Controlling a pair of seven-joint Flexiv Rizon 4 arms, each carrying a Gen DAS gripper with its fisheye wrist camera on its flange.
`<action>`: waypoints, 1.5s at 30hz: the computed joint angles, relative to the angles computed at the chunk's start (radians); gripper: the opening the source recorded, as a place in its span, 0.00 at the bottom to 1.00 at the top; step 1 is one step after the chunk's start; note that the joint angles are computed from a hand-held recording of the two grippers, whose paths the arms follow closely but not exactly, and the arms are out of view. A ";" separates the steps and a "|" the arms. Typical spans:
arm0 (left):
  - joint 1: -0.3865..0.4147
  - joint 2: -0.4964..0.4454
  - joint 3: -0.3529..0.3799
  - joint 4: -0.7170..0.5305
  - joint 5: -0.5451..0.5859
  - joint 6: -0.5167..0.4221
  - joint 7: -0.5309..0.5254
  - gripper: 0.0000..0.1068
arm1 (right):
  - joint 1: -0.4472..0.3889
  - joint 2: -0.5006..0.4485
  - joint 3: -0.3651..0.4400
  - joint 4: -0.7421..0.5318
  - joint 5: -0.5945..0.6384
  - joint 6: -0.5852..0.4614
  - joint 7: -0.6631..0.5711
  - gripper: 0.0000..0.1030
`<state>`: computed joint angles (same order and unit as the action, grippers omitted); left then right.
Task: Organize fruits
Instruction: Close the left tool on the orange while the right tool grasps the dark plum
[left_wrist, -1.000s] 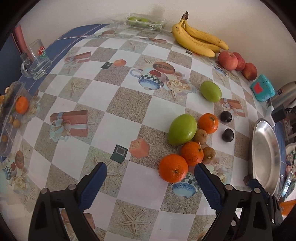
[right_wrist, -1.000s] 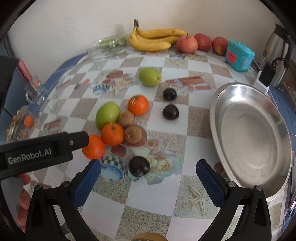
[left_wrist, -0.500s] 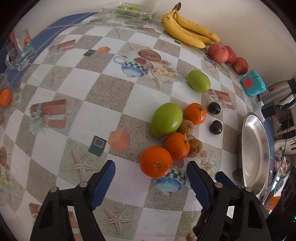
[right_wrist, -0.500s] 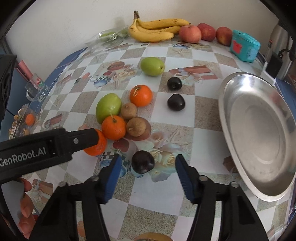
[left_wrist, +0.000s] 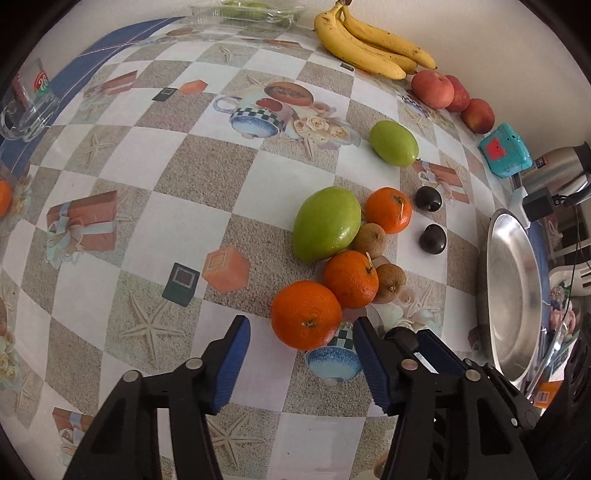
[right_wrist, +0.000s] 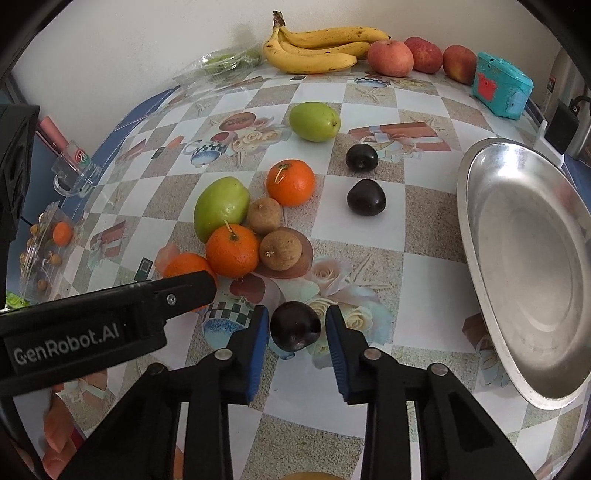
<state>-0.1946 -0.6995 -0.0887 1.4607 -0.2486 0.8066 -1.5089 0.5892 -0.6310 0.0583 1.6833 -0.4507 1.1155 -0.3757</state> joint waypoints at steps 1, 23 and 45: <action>0.000 0.000 0.000 -0.001 0.001 -0.003 0.001 0.52 | 0.001 0.000 -0.001 0.001 0.000 0.000 0.001 0.31; 0.022 0.025 -0.013 0.031 -0.046 0.005 0.009 0.37 | 0.004 0.011 -0.011 0.017 -0.008 0.037 0.016 0.28; 0.038 0.070 -0.050 0.076 -0.105 0.118 0.064 0.30 | 0.027 0.059 -0.081 0.082 -0.080 0.125 0.160 0.27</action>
